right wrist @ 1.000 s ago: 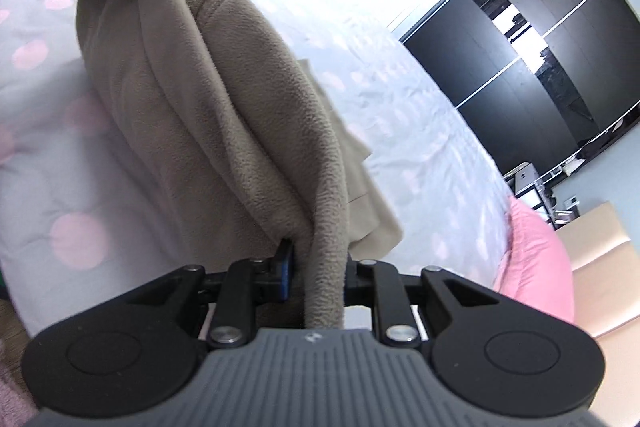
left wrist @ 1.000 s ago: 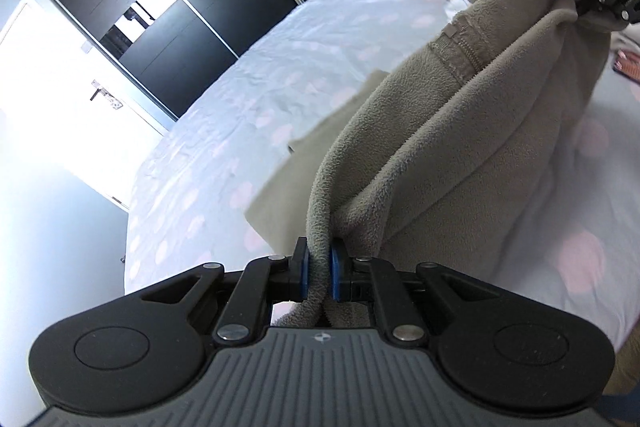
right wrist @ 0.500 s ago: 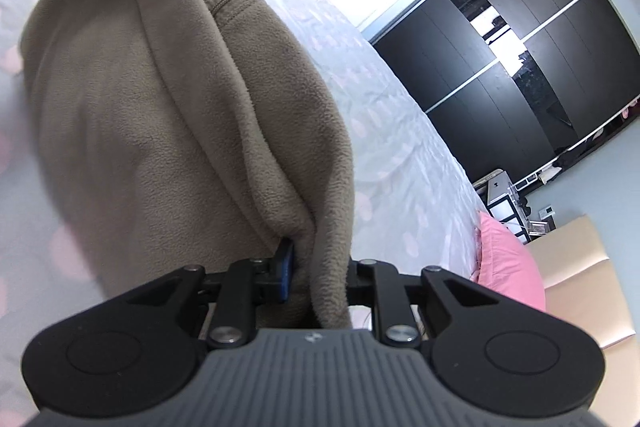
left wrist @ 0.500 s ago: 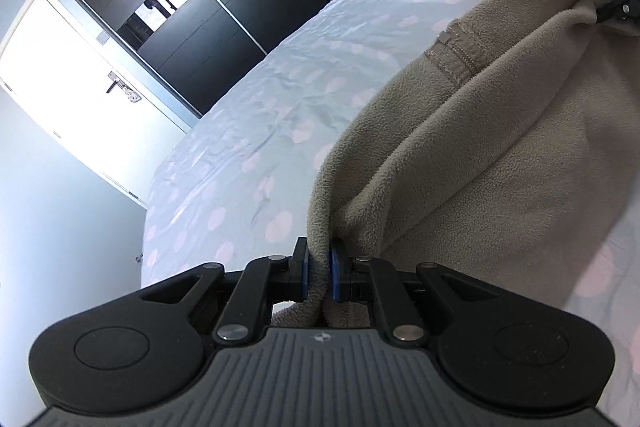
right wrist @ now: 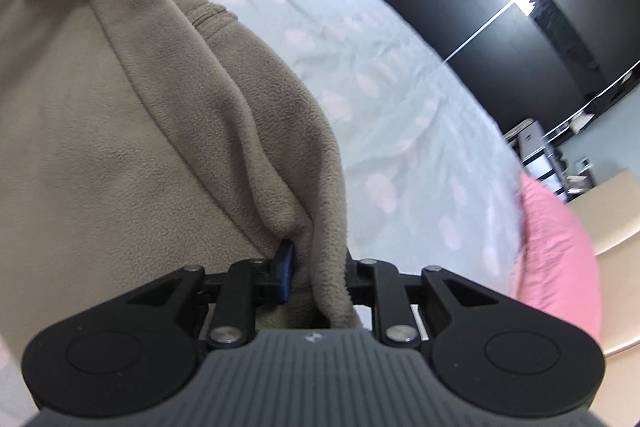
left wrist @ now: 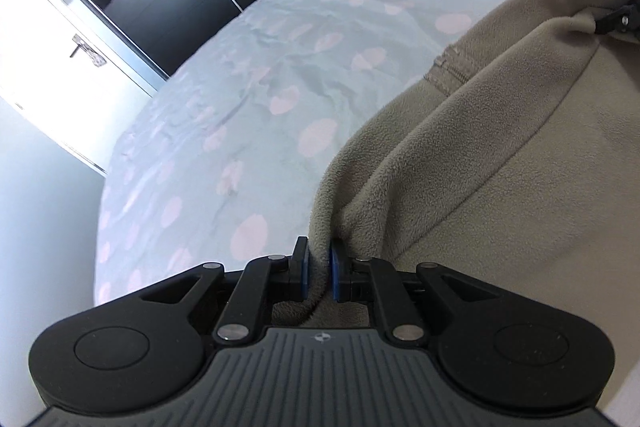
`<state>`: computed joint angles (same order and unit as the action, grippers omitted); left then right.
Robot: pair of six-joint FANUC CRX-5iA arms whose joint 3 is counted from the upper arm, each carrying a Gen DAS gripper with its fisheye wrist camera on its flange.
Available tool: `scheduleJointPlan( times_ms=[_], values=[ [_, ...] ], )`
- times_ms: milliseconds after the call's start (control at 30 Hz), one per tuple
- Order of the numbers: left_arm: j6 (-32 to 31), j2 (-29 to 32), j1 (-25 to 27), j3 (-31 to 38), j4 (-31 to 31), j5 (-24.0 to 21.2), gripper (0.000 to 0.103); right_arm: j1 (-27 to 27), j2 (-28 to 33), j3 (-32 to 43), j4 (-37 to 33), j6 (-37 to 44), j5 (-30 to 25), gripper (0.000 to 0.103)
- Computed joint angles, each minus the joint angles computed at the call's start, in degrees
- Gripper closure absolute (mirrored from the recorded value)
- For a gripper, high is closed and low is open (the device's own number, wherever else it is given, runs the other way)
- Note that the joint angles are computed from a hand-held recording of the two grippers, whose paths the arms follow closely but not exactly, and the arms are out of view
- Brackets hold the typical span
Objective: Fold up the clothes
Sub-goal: 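Lift and fold the hoodie half over with both grippers, then release, then grasp the folded hoodie edge with both grippers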
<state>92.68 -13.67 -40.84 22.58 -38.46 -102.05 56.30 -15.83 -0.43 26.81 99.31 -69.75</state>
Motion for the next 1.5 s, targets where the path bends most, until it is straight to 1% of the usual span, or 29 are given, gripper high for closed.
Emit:
scheduleJointPlan(
  times_ms=[100,167,267,300,333,367,433,467,500,600,667,700,767,800,933,1000,1033,1067,1167,1200,1300,1367,1400,1433,1467,1500],
  values=[
    [-0.89,-1.22,4.43,-4.14,3.52,3.91,0.094,-1.46,2.08,-0.58,-2.24,-0.03,0.59,0.080],
    [-1.05,-1.66,5.75,-6.08,4.41,5.52,0.093,-2.46,3.32,-0.51,-3.55,-0.28,0.99,0.080],
    [-0.92,-2.02,8.04,-8.16,5.99,7.52,0.092,-3.90,4.79,0.28,-5.22,-1.79,1.14,0.073],
    [-0.64,-1.90,8.59,-8.34,6.09,8.06,0.090,-4.31,5.19,0.60,-5.72,-2.49,1.07,0.067],
    [-0.22,-2.08,8.74,-8.42,5.94,8.29,0.086,-4.60,5.53,1.09,-5.62,-3.93,0.94,0.057],
    [0.25,-2.27,8.90,-8.37,5.79,8.49,0.085,-4.88,5.85,1.57,-5.51,-5.37,0.80,0.054],
    [1.69,-2.56,9.20,-7.01,5.28,8.48,0.079,-5.86,6.49,3.66,-6.55,-8.67,-0.28,0.051],
    [2.63,-2.65,8.41,-5.85,3.75,7.84,0.079,-7.20,7.18,5.45,-7.46,-9.73,-0.70,0.049],
    [3.36,-2.58,7.57,-4.32,1.83,6.91,0.079,-7.51,6.91,5.88,-6.93,-11.62,-0.58,0.047],
    [4.72,-2.55,6.74,-0.41,-0.79,4.10,0.079,-8.36,6.23,7.20,-4.68,-17.37,-0.51,0.048],
    [5.18,-3.04,6.07,1.56,-1.73,2.56,0.078,-9.81,6.34,9.66,-6.27,-18.20,-1.48,0.048],
    [5.36,-3.37,5.80,2.28,-2.08,2.01,0.077,-10.68,6.45,10.99,-7.63,-18.15,-2.04,0.049],
    [5.69,-4.74,5.81,2.05,-1.46,1.94,0.069,-13.22,7.23,13.86,-10.92,-17.04,-2.74,0.049],
    [5.75,-5.55,6.10,1.66,-0.84,2.17,0.063,-13.75,7.09,14.25,-12.02,-16.94,-2.90,0.048],
    [5.54,-8.35,6.66,-1.24,1.68,2.30,0.058,-15.70,5.95,13.79,-16.17,-15.65,-4.00,0.047],
    [4.39,-10.02,8.64,-4.18,4.51,3.54,0.054,-16.25,5.31,12.66,-17.53,-14.97,-4.01,0.044],
    [3.96,-10.68,9.77,-5.59,5.85,4.15,0.054,-16.47,4.87,11.99,-18.32,-14.65,-4.14,0.040],
    [3.53,-11.38,11.37,-7.10,7.56,4.75,0.054,-16.87,4.78,11.49,-18.96,-14.39,-3.99,0.038],
    [4.11,-13.21,15.37,-11.61,10.55,7.17,0.054,-18.37,4.74,10.17,-20.73,-14.60,-3.02,0.037],
    [4.37,-13.85,17.19,-13.10,11.69,8.42,0.054,-18.99,4.74,9.79,-21.33,-15.09,-2.57,0.037],
    [5.34,-16.43,23.33,-18.19,15.66,13.21,0.054,-22.92,5.80,10.34,-27.24,-16.12,-1.59,0.036],
    [6.75,-18.22,26.56,-21.12,18.19,17.12,0.055,-24.24,5.48,8.87,-29.25,-16.65,1.11,0.037],
    [7.44,-19.11,28.00,-22.52,19.42,19.09,0.063,-24.48,5.34,8.23,-29.81,-16.68,2.09,0.043],
    [8.37,-19.98,28.53,-23.58,20.27,21.17,0.075,-24.38,5.22,7.66,-30.03,-16.74,2.81,0.061],
    [9.45,-20.67,28.81,-24.44,20.87,22.99,0.081,-24.29,5.11,7.10,-30.24,-16.79,3.52,0.066],
    [11.18,-20.52,27.87,-24.27,20.22,23.45,0.089,-23.57,4.39,5.83,-29.31,-17.30,4.85,0.068]
  ],
)
